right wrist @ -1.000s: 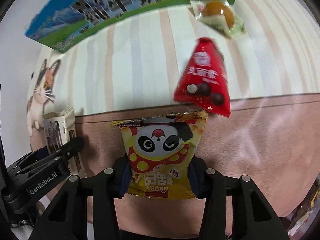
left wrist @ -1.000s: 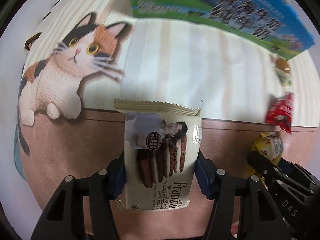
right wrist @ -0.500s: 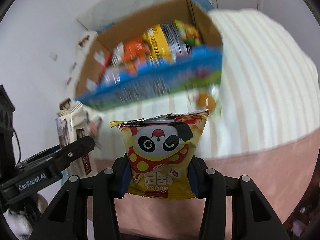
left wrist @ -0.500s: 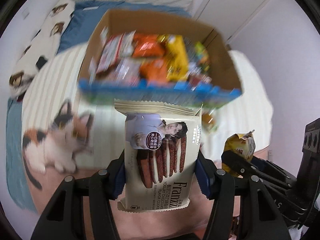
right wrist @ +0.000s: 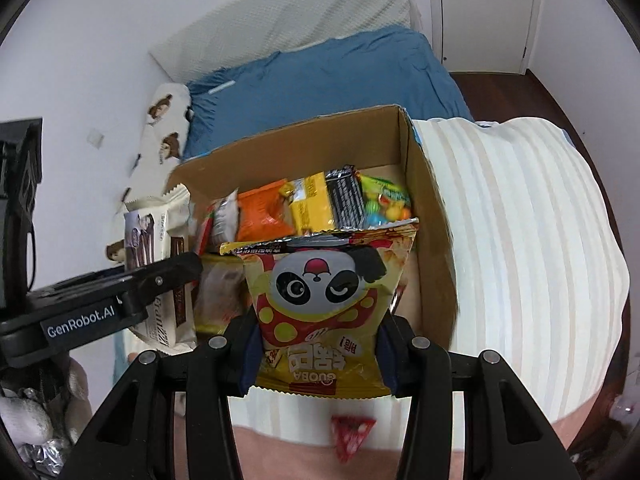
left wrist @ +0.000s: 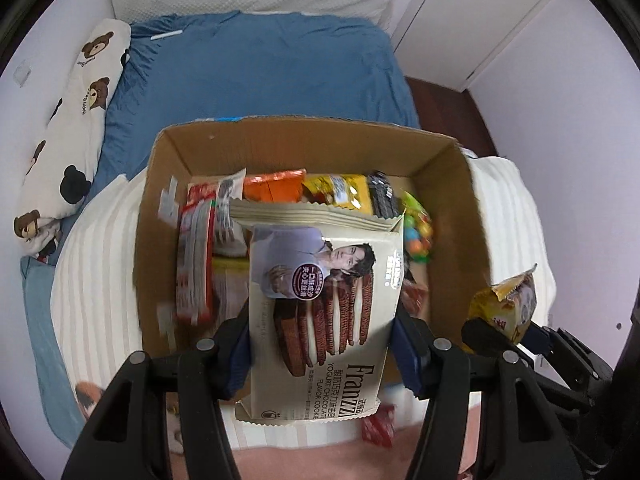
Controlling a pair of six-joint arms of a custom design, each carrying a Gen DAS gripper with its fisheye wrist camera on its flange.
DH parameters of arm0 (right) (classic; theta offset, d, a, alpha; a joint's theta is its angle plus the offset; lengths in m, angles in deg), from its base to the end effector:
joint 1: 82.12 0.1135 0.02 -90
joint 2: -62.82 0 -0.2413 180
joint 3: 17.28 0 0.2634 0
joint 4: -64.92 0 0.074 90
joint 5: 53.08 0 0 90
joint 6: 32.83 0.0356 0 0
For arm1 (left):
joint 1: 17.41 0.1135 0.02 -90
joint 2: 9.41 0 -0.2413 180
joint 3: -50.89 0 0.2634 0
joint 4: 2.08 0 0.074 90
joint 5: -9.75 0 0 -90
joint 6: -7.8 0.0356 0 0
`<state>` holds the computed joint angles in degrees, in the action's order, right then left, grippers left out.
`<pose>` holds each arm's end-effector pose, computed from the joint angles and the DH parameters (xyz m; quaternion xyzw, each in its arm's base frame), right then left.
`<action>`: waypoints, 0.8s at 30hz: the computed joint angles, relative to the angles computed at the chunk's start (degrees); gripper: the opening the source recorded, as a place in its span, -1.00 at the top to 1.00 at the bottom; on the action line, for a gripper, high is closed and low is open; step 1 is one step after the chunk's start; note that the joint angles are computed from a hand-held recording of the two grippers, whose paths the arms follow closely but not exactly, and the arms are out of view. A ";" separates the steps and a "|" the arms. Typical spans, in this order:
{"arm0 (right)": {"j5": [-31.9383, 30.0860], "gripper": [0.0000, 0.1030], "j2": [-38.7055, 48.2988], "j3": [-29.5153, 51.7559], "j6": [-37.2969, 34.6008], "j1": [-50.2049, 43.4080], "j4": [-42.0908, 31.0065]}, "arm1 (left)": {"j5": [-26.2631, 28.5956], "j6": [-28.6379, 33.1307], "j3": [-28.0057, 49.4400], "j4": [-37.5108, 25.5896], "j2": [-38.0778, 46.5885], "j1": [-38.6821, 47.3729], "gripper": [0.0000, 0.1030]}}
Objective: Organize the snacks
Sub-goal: 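Carry both packs over the cardboard box, lower them in and open both tools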
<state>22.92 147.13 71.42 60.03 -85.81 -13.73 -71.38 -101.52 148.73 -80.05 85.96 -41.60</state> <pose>0.2881 -0.0100 0.2693 0.0395 0.9825 0.1197 0.1368 0.3016 -0.1415 0.2594 0.0518 0.9877 -0.1179 0.0884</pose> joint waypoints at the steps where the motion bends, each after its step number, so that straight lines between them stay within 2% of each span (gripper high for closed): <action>1: 0.47 0.03 2.91 1.26 0.30 0.42 0.77 | -0.05 0.55 1.16 0.42 2.44 0.37 -0.12; 7: 1.86 -0.02 17.11 6.71 1.44 2.57 4.39 | 2.30 2.03 8.51 -0.78 15.82 2.68 -0.13; 8: 1.96 -0.23 20.48 8.68 1.01 2.87 3.40 | 2.95 1.95 9.09 -1.07 17.33 3.09 -0.16; 9: 2.39 -0.70 22.90 9.86 0.55 2.93 2.58 | 3.33 2.01 9.57 -1.18 18.76 3.44 -0.31; 10: 2.58 -0.87 22.96 8.80 0.52 2.89 2.99 | 2.92 2.03 9.61 -0.69 19.79 3.63 -0.59; 12: 3.11 -0.90 23.76 8.36 0.00 2.73 3.97 | 2.25 2.49 8.83 0.88 20.05 3.71 -0.81; 24: 5.20 -0.90 23.82 7.92 -1.96 1.15 4.28 | 3.19 2.37 6.17 2.77 18.28 3.73 -0.81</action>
